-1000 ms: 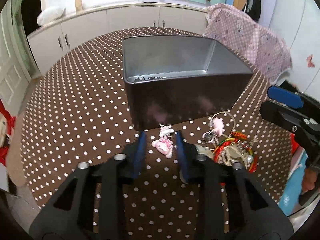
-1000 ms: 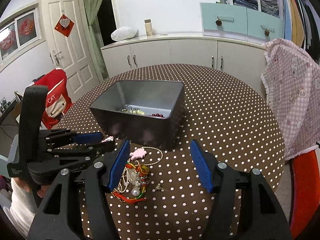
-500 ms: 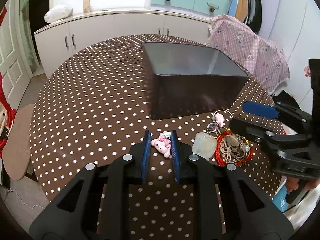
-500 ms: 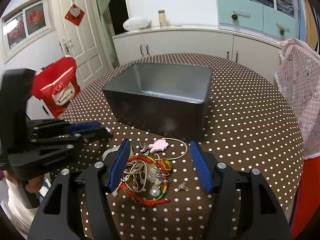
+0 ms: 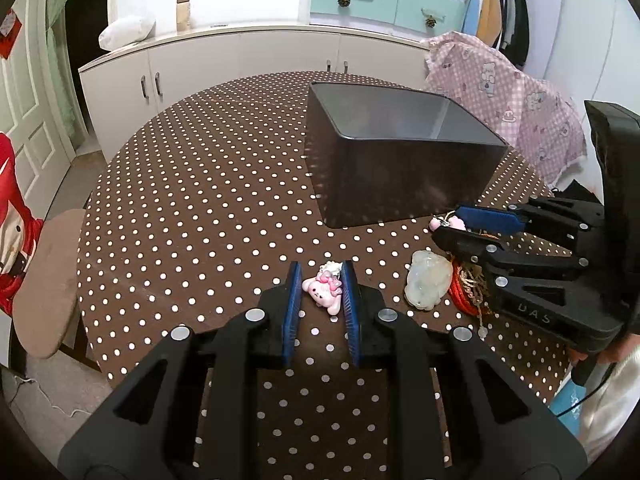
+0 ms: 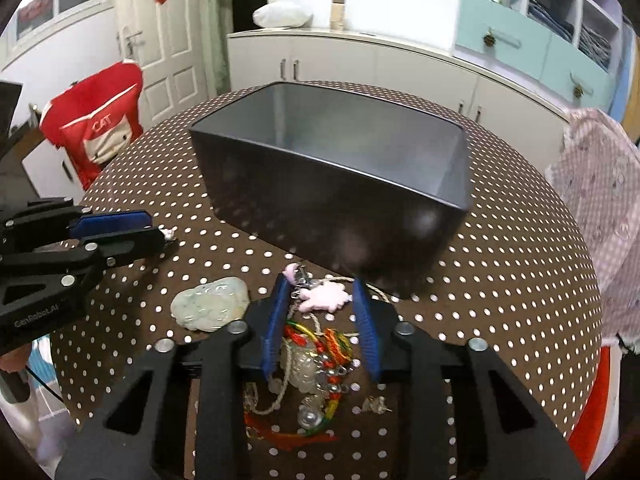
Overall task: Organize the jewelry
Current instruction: 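Carry the pink charm with the left tool over the grey box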
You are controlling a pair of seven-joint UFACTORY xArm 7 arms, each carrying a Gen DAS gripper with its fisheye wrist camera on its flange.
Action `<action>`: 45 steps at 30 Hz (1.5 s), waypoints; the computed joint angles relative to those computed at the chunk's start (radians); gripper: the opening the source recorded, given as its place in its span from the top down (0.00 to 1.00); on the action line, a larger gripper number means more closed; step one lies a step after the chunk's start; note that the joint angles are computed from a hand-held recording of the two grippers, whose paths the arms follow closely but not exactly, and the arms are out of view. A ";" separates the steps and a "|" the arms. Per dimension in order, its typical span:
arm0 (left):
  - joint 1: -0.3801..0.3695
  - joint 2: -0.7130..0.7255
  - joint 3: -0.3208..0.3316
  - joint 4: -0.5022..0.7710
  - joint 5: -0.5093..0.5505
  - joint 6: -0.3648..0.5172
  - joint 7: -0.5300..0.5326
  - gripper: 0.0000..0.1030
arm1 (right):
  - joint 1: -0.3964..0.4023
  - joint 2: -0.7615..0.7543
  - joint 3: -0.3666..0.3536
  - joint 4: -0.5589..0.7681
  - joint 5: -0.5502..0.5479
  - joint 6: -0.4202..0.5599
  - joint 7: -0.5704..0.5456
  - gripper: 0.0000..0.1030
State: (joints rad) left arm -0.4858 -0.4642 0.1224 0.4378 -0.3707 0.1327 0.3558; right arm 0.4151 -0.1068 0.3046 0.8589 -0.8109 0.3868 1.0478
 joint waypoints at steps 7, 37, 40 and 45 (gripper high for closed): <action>-0.049 -0.025 0.039 -0.018 -0.026 -0.005 0.038 0.80 | 0.004 -0.002 0.006 0.005 -0.023 0.020 0.029 0.75; -0.166 -0.008 0.073 0.080 -0.064 -0.047 0.080 0.80 | -0.150 -0.197 0.116 -0.059 -0.013 -0.034 0.113 0.75; -0.182 -0.004 0.081 0.099 -0.073 -0.061 0.093 0.80 | -0.169 -0.199 0.126 -0.045 -0.029 -0.043 0.118 0.75; -0.209 0.026 0.097 0.142 -0.081 -0.090 0.098 0.80 | -0.189 -0.184 0.124 -0.011 -0.052 -0.047 0.105 0.75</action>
